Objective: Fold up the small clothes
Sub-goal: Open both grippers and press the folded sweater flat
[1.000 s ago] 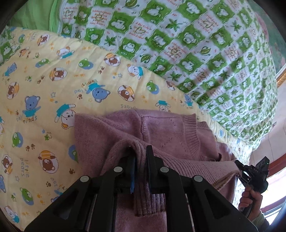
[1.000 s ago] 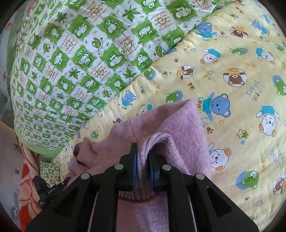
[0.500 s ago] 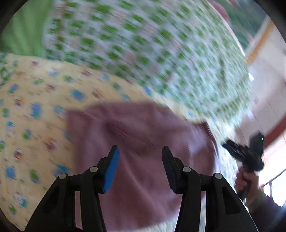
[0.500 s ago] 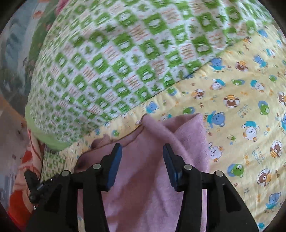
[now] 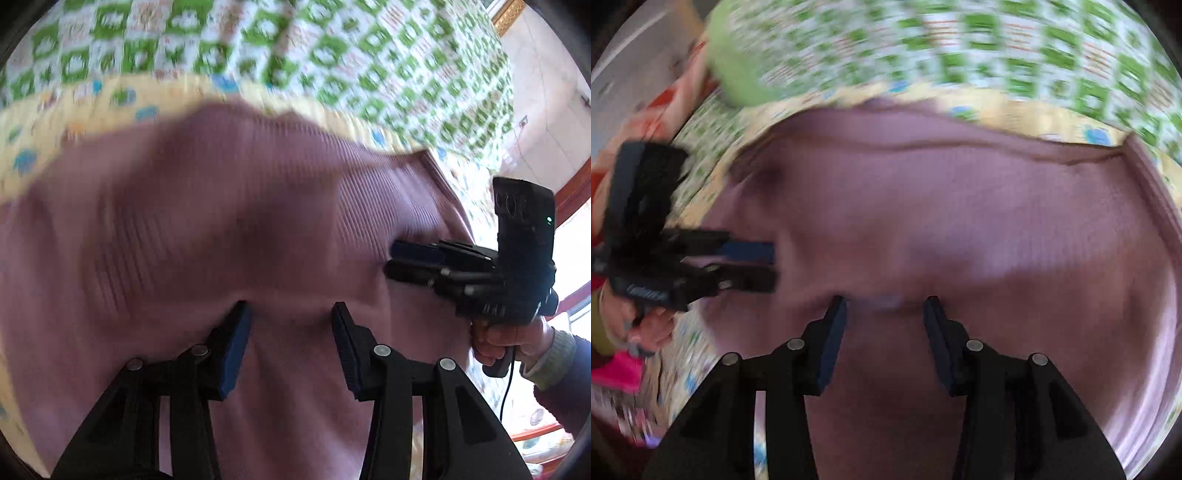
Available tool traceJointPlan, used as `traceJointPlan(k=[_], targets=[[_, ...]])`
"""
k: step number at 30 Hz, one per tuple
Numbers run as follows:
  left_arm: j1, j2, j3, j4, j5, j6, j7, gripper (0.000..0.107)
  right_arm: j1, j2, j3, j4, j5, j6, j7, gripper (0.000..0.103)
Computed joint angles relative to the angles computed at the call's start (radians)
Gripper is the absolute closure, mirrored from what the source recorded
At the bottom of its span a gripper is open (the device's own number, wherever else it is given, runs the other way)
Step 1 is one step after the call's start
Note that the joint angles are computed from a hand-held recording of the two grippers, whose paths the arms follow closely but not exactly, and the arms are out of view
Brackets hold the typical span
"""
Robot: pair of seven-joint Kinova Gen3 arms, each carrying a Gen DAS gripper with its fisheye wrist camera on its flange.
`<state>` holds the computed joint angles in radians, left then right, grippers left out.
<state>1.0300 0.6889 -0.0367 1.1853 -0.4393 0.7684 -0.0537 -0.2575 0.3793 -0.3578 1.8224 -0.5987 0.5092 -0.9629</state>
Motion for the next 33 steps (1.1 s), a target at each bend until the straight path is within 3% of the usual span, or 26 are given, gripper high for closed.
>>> traceJointPlan(k=[3, 6, 9, 11, 13, 16, 18, 21, 25, 29, 31, 33], targets=[[-0.019, 0.008, -0.036, -0.042, -0.009, 0.115, -0.004, 0.065, 0.065, 0.041, -0.022, -0.033, -0.027, -0.048, -0.039, 0.067], [-0.045, -0.013, -0.043, -0.008, -0.060, 0.166, 0.081, 0.076, 0.108, 0.049, -0.059, -0.030, -0.038, -0.143, -0.048, 0.071], [-0.027, -0.046, -0.101, 0.058, -0.089, 0.189, 0.177, 0.079, 0.034, -0.007, 0.040, 0.014, -0.048, -0.265, -0.111, 0.070], [-0.047, -0.070, -0.082, 0.108, -0.119, 0.172, 0.231, 0.083, -0.002, -0.032, 0.114, 0.047, -0.081, -0.346, -0.193, 0.069], [-0.062, -0.075, -0.060, 0.128, -0.134, 0.175, 0.248, 0.089, 0.026, -0.013, 0.121, 0.077, -0.140, -0.414, -0.234, 0.070], [-0.069, -0.066, -0.026, 0.102, -0.152, 0.233, 0.235, 0.090, 0.120, 0.001, 0.055, 0.082, -0.249, -0.415, -0.174, 0.078], [-0.054, -0.070, -0.015, 0.087, -0.162, 0.266, 0.250, 0.089, 0.108, -0.023, 0.066, 0.100, -0.284, -0.426, -0.101, 0.075], [-0.013, -0.087, 0.002, 0.078, -0.182, 0.333, 0.280, 0.078, 0.062, -0.079, 0.101, 0.145, -0.390, -0.482, 0.001, 0.070], [0.062, -0.088, 0.025, 0.037, -0.228, 0.387, 0.354, 0.070, 0.217, -0.145, -0.040, 0.184, -0.543, -0.424, 0.157, 0.069], [0.158, -0.093, 0.027, 0.058, -0.253, 0.336, 0.498, 0.068, 0.402, -0.238, -0.217, 0.262, -0.666, -0.310, 0.320, 0.059], [0.170, -0.084, 0.047, 0.065, -0.252, 0.303, 0.542, 0.068, 0.475, -0.254, -0.310, 0.293, -0.688, -0.265, 0.355, 0.054], [0.178, -0.055, 0.067, 0.044, -0.217, 0.324, 0.558, 0.068, 0.525, -0.258, -0.391, 0.330, -0.645, -0.248, 0.330, 0.053]])
